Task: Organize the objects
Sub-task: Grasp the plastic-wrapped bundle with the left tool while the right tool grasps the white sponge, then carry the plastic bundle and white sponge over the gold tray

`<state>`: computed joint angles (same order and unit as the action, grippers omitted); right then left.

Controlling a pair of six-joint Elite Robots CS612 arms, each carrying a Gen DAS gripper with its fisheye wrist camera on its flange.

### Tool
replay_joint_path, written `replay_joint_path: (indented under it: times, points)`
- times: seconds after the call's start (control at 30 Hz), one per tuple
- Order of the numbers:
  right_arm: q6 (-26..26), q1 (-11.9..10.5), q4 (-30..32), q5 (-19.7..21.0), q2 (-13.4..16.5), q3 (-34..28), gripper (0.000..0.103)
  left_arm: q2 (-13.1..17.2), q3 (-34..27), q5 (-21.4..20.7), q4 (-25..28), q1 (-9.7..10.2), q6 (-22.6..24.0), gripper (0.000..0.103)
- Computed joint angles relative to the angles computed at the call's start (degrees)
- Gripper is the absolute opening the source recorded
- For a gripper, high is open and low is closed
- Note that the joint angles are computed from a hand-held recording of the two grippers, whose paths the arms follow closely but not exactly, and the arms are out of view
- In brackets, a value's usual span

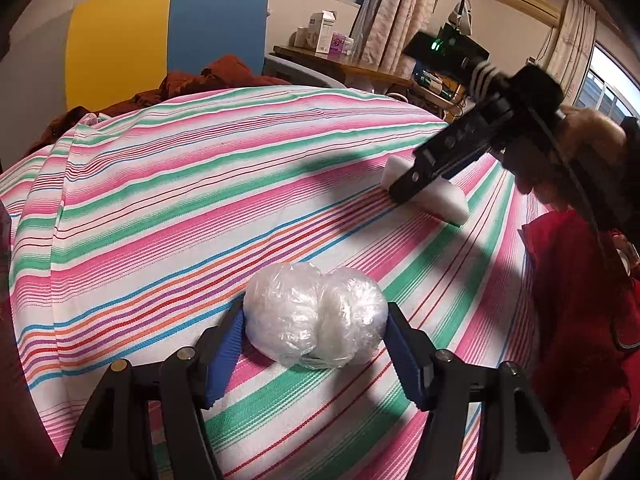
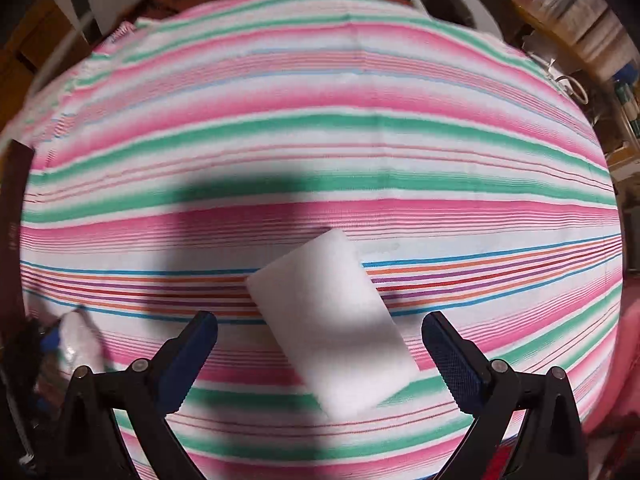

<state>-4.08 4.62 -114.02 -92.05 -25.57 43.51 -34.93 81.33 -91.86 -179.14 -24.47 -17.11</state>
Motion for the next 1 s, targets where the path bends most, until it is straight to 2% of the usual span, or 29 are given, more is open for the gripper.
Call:
replay_joint_path:
  times: [0.03, 0.13, 0.2, 0.27, 0.33, 0.43, 0.53, 0.67, 1.0]
  points:
    - [0.2, 0.0, 1.1, 0.1, 0.4, -0.6, 0.103, 0.0, 0.0, -0.3, -0.2, 0.1, -0.2, 0.068]
    - [0.1, -0.1, 2.5, 0.2, 0.9, -0.7, 0.092, 0.2, -0.2, -0.6, -0.3, 0.19, -0.2, 0.068]
    - [0.4, -0.3, 0.6, 0.5, 0.1, 1.0, 0.087, 0.2, 0.0, -0.3, -0.5, 0.14, -0.1, 0.068]
    - [0.1, -0.2, -0.7, 0.1, -0.7, 2.5, 0.073, 0.1, 0.0, 0.0, -0.5, 0.09, 0.1, 0.068]
    - [0.2, -0.3, -2.2, 0.0, -1.7, 4.2, 0.068, 0.0, 0.2, 0.1, -0.6, 0.05, 0.2, 0.067]
    - [0.2, 0.0, -3.0, 0.0, -2.4, 5.4, 0.067, -0.3, 0.6, -0.1, -0.7, 0.11, -0.4, 0.066]
    - [1.7, 0.1, -4.6, -0.1, -3.1, 7.0, 0.065, -1.0, 1.4, 1.4, -0.1, -0.25, 0.7, 0.066]
    - [2.3, -0.2, -8.2, 5.5, -5.1, 10.3, 0.065, -2.1, 2.8, 1.3, -0.3, -0.22, -1.1, 0.066]
    - [6.7, -0.1, -15.0, 13.5, -7.6, 16.3, 0.065, -7.2, 9.4, 5.5, -7.5, -1.08, -0.4, 0.066]
